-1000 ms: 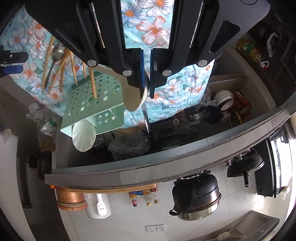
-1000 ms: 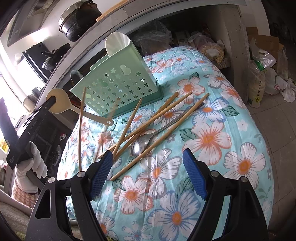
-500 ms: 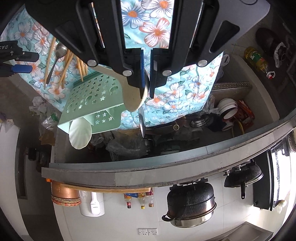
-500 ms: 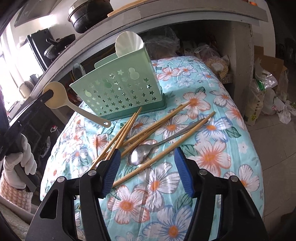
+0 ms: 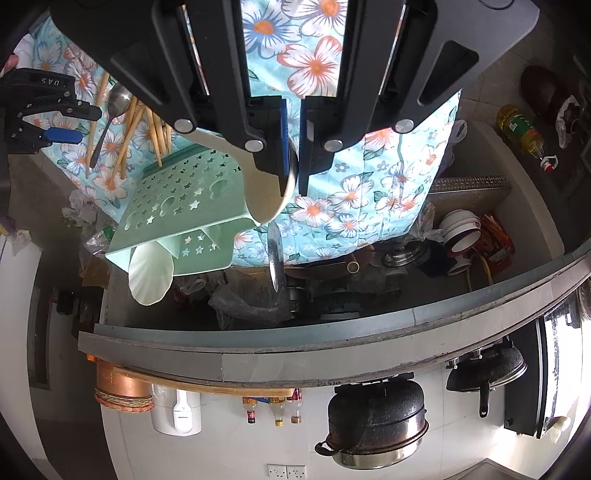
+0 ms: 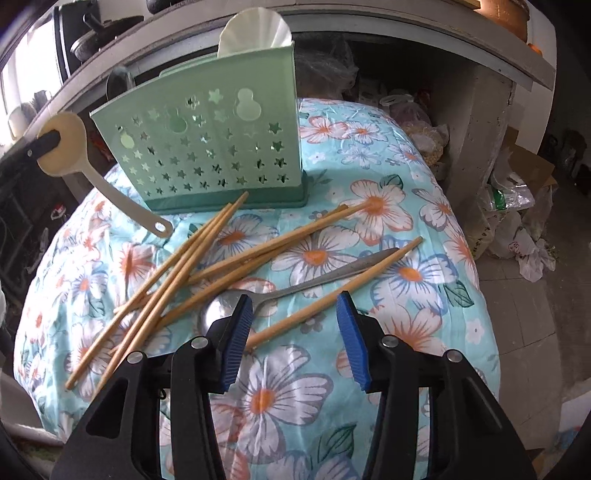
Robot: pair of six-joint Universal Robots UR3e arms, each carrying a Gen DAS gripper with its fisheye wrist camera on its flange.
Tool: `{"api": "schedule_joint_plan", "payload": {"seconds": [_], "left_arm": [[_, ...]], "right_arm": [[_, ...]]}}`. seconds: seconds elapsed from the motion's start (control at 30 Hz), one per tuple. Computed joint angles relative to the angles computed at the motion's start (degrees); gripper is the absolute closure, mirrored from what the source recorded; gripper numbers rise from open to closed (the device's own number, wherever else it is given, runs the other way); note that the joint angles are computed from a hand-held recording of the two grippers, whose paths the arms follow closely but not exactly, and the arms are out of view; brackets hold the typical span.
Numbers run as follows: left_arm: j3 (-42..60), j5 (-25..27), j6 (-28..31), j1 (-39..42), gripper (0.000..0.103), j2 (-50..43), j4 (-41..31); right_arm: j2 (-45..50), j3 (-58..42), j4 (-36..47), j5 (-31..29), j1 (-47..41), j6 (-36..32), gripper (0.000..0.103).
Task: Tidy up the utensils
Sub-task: 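Hold the cream spoon up with the left gripper while the right gripper closes on the metal spoon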
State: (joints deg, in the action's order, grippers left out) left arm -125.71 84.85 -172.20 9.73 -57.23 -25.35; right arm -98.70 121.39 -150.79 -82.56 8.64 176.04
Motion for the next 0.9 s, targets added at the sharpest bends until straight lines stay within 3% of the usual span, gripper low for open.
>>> {"api": "schedule_joint_plan", "payload": {"seconds": [0.3,0.47,0.9], "left_arm": [[-0.23,-1.43,-0.08,1.27,0.099,-0.89,0.18],[-0.43,-1.42,-0.08,1.82,0.099,-0.74,0.02],[0.66,-0.93,-0.05,1.88,0.099,-2.51,0.07]], "right_arm": [[7.21,-6.59,0.58,-14.61,11.38,-10.46,0.056],[8.93,-8.01,0.85,-19.65,16.88,-18.87,0.056],[15.91,-7.89,-13.18,-29.41,25.95,-20.44,0.057]]}}
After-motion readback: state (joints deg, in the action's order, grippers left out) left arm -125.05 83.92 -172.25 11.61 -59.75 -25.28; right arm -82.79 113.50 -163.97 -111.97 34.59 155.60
